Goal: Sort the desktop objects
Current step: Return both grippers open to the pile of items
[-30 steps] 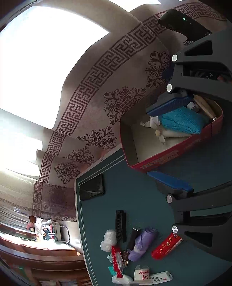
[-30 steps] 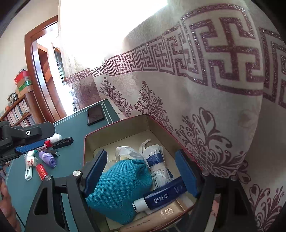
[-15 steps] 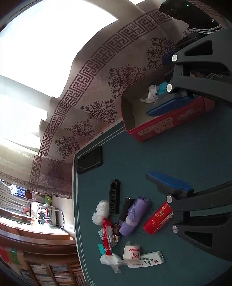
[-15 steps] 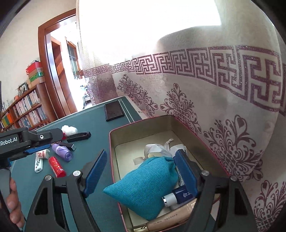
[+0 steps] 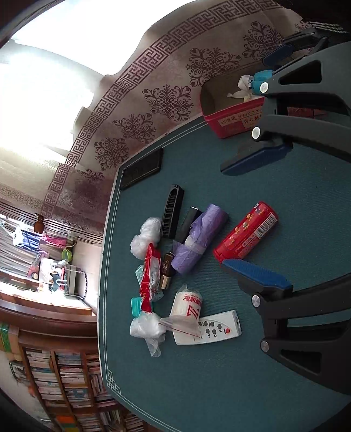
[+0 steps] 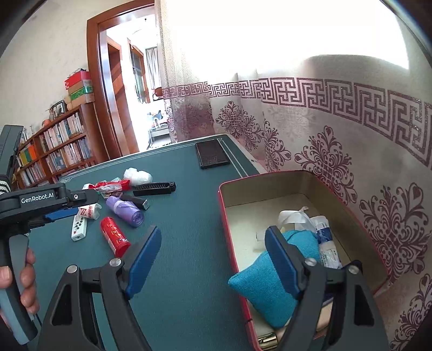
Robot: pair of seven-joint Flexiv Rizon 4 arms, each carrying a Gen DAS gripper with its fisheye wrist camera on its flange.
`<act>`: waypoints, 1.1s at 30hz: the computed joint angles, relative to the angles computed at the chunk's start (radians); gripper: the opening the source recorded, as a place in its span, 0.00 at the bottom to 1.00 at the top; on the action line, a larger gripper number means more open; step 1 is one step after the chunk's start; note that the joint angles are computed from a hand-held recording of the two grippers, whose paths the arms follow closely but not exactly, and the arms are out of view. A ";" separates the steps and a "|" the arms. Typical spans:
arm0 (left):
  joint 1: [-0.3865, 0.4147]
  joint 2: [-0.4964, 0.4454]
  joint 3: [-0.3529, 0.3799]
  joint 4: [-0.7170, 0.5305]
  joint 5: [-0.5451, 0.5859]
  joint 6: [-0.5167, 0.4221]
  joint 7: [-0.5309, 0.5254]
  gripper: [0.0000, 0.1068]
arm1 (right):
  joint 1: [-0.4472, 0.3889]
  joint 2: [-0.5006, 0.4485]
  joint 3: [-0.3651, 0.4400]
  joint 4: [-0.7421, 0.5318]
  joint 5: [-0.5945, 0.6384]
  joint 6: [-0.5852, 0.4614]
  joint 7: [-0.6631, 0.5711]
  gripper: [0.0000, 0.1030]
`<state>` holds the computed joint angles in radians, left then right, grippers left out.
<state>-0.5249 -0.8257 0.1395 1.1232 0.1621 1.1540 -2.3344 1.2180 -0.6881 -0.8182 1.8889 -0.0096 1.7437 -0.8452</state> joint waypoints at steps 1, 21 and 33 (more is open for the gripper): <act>-0.001 0.005 0.012 0.010 0.003 -0.006 -0.012 0.63 | -0.013 0.004 0.020 -0.008 -0.007 -0.003 -0.004 0.80; 0.053 -0.009 0.050 0.004 0.106 -0.261 -0.178 0.63 | -0.204 -0.005 0.281 -0.150 -0.209 -0.070 -0.008 0.81; 0.059 -0.081 0.049 -0.123 0.182 -0.391 -0.146 0.70 | -0.332 -0.015 0.431 -0.230 -0.323 -0.110 0.005 0.82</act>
